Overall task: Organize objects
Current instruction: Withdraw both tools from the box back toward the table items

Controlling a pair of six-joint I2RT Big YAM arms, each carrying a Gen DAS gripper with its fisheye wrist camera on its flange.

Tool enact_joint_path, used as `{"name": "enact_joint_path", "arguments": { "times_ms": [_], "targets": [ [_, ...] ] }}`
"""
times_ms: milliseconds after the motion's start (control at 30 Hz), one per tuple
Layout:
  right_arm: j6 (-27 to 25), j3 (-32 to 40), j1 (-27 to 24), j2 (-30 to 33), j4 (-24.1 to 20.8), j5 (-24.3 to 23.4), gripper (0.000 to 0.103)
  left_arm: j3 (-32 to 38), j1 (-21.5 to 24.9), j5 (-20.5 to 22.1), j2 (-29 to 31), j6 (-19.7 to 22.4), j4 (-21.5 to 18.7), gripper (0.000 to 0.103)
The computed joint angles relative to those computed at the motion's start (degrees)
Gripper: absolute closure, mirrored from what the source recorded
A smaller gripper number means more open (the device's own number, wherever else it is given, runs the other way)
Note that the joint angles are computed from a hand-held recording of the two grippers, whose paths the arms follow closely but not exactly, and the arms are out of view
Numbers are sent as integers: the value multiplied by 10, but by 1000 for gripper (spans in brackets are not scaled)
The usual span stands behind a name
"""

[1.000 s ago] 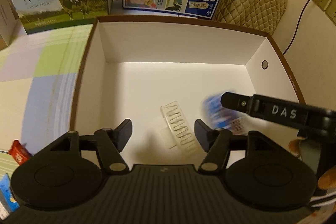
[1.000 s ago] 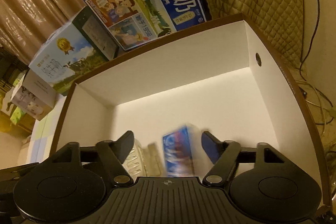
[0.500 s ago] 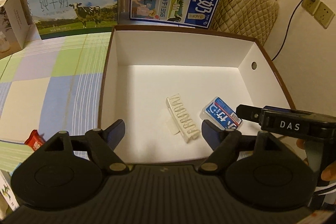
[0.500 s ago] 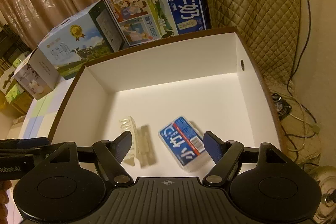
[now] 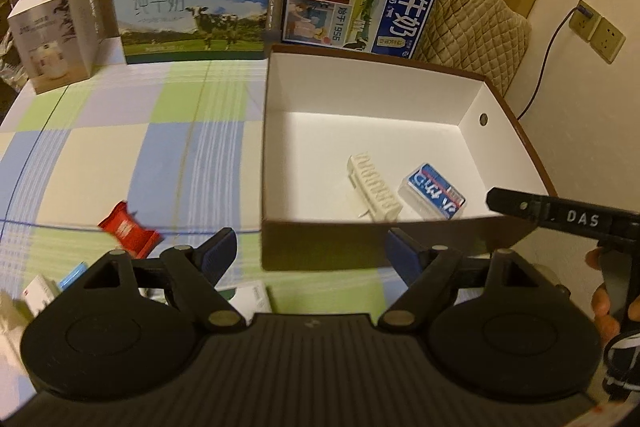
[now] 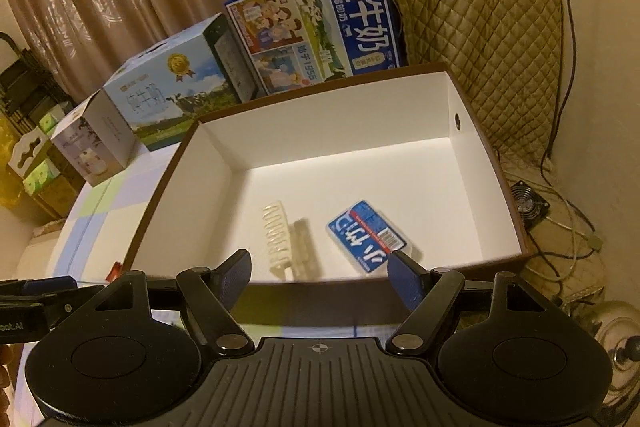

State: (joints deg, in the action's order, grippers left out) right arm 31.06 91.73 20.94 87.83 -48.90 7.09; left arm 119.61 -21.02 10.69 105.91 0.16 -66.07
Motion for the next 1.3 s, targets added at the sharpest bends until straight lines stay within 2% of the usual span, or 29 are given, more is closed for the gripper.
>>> {"name": "enact_joint_path", "arguments": {
  "times_ms": [300, 567, 900, 1300],
  "targets": [
    [46, -27, 49, -28, -14, 40, 30, -78, 39, 27, -53, 43, -1, 25],
    [80, -33, 91, -22, -35, 48, 30, -131, 87, 36, -93, 69, 2, 25],
    [81, -13, 129, 12, -46, 24, 30, -188, 145, 37, -125, 88, 2, 25],
    [74, 11, 152, 50, -63, -10, 30, -237, 182, 24, -143, 98, 1, 25]
  ]
}}
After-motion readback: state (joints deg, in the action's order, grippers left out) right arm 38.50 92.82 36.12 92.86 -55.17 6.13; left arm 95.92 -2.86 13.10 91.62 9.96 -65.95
